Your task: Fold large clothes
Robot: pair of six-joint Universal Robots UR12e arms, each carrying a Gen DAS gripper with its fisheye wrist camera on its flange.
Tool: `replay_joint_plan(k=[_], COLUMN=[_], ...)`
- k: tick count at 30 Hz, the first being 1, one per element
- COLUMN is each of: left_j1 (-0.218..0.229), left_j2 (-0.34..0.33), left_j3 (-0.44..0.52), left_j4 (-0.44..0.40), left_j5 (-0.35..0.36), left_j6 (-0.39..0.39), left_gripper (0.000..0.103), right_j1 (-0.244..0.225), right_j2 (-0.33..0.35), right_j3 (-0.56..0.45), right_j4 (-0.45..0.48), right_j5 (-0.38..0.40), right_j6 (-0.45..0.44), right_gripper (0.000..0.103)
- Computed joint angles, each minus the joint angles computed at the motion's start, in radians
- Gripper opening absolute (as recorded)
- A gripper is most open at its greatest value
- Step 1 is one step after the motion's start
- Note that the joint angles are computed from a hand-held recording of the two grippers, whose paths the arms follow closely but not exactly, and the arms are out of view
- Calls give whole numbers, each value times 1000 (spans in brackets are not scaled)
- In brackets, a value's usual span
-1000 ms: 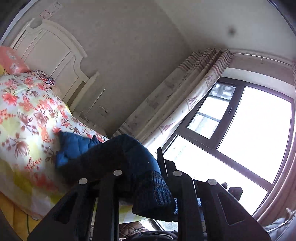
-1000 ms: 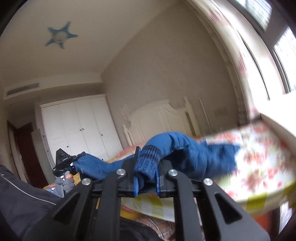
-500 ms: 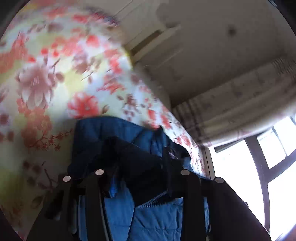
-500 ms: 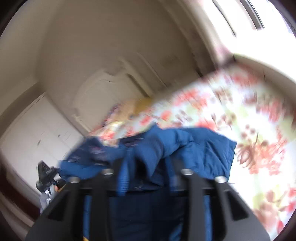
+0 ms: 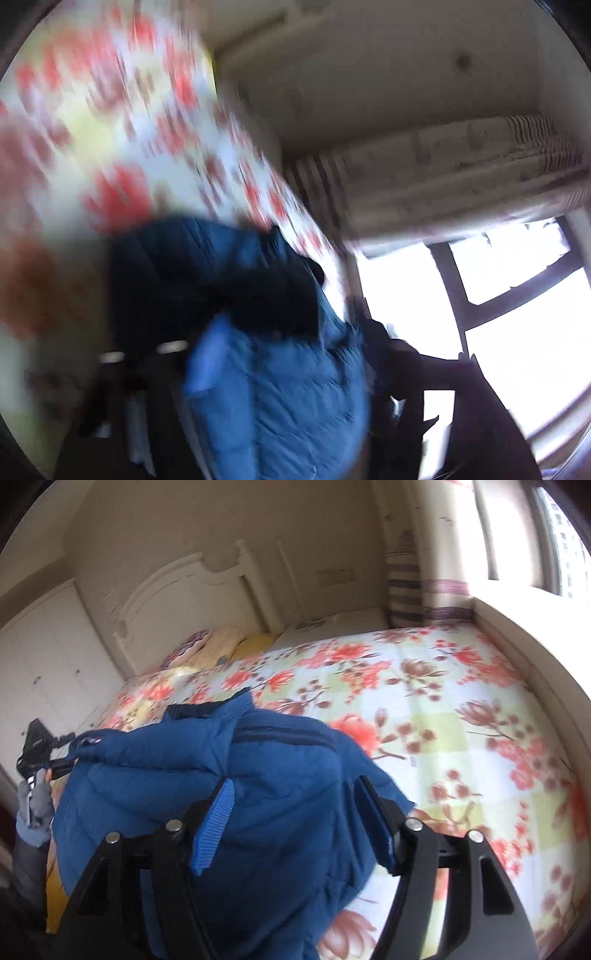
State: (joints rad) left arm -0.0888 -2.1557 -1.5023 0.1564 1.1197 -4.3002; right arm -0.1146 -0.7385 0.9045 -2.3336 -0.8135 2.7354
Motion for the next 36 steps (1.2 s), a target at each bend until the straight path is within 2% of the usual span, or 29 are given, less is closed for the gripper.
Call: replay_joint_plan(k=[1, 2, 3, 4, 5, 6, 7, 8, 10, 12, 13, 15, 17, 18, 19, 20, 21, 22, 23, 24, 26, 27, 30, 33, 34, 36], left_j1=[9, 19, 23, 21, 21, 15, 9, 1, -17, -21, -24, -33, -31, -29, -29, -32, -44, -57, -75, -96, -117, -126, -116, -102, -95, -80], left_j2=[-18, -11, -3, -3, 0, 10, 21, 39, 66, 62, 56, 28, 7, 6, -2, -5, -2, 7, 19, 32, 49, 61, 62, 1, -18, -65], left_j3=[20, 16, 14, 18, 12, 2, -2, -4, 19, 55, 66, 118, 141, 129, 129, 125, 123, 121, 123, 124, 126, 132, 195, 332, 360, 411], left_j4=[-42, -103, -122, -99, -34, 3, -1, -46, -221, -353, -383, -515, -566, -553, -535, -507, -487, -490, -507, -517, -495, -485, -531, -714, -761, -868], left_j5=[-63, -84, -63, -40, -13, 36, 81, 136, 250, 267, 274, 308, 290, 282, 279, 276, 315, 360, 408, 470, 525, 560, 563, 650, 642, 617], left_j6=[-59, -89, -151, -185, -199, -180, -140, -66, 104, 255, 301, 410, 460, 471, 483, 496, 535, 574, 603, 616, 629, 646, 659, 653, 635, 606], left_gripper=[98, 94, 92, 92, 92, 93, 96, 98, 98, 98, 98, 98, 92, 86, 61, 45, 41, 25, 21, 20, 18, 18, 18, 19, 19, 19], right_j1=[3, 6, 11, 18, 22, 21, 21, 17, 11, 7, 6, 6, 4, 3, 2, 2, 2, 4, 3, 3, 5, 5, 7, 25, 33, 52], right_j2=[16, 25, 43, 52, 69, 66, 71, 76, 88, 104, 108, 110, 113, 114, 112, 105, 90, 67, 47, 20, -30, -45, -67, -17, 11, 90], right_j3=[-28, -54, -80, -96, -122, -117, -119, -120, -135, -166, -173, -178, -180, -181, -175, -160, -130, -86, -47, 6, 88, 107, 102, -35, -93, -244], right_j4=[42, 97, 110, 115, 147, 154, 157, 163, 191, 240, 254, 269, 276, 276, 267, 239, 184, 102, 33, -65, -191, -221, -270, -230, -198, -56], right_j5=[21, 25, 10, -12, -17, -11, -4, 20, 58, 88, 93, 102, 119, 125, 126, 126, 112, 95, 91, 87, 67, 68, 89, 51, 24, -29], right_j6=[-19, -43, -42, -35, -30, -29, -28, -26, -20, -25, -31, -40, -38, -35, -31, -28, -19, -22, -34, -48, -49, -37, -8, 41, 58, 73], right_gripper=[75, 76, 77, 77, 77, 77, 77, 77, 77, 77, 77, 77, 77, 76, 72, 62, 55, 39, 23, 18, 11, 11, 10, 10, 10, 10])
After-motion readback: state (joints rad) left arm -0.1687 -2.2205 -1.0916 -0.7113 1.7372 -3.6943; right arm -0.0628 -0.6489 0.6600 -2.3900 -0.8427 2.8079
